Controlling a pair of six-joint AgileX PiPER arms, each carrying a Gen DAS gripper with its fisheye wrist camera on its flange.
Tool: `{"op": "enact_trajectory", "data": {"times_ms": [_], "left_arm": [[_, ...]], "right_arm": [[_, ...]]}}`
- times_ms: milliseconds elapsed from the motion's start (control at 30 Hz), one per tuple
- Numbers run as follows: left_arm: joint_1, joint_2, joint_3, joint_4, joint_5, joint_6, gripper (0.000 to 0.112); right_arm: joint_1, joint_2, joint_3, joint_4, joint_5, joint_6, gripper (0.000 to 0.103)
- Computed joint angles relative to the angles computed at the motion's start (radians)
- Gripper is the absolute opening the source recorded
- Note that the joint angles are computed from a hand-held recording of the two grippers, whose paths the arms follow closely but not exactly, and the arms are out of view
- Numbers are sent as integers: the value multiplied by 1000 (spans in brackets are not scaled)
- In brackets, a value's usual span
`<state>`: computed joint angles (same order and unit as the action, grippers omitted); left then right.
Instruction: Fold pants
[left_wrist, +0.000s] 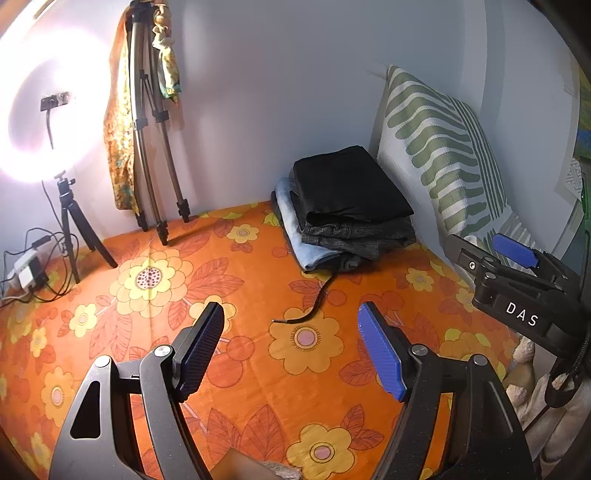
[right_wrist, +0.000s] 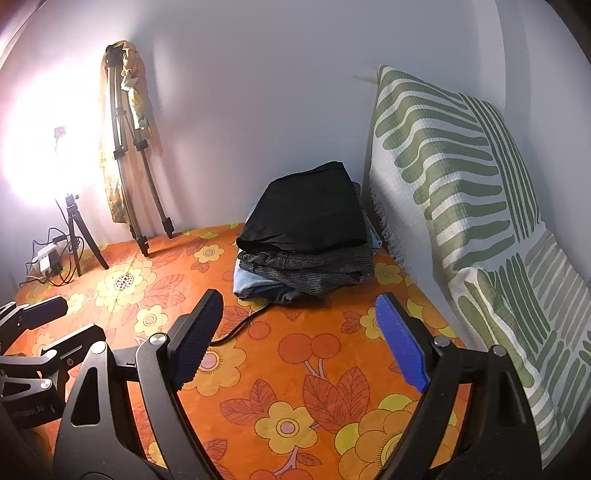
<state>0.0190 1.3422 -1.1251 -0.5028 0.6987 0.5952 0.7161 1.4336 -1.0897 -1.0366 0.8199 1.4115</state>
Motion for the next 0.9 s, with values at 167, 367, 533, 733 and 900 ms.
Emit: {"op": "enact_trajectory", "data": {"times_ms": [167,367,533,733,900], "left_arm": [[1,-3,0,-3,2,4,75],[-4,-9,-1,0,5,2,75],[-5,-14,0,1,6,6,75],[-2,-15,1,-2,8,10,75],[-2,-15,1,-3,8,10,75]], "right_arm": [[2,1,2,-3,0,6,87],[5,1,-4,3,8,9,87],[8,-3,-1,3,13,8,87],[12,-6,1,5,15,17,87],[12,-2,1,4,8,17,87]]}}
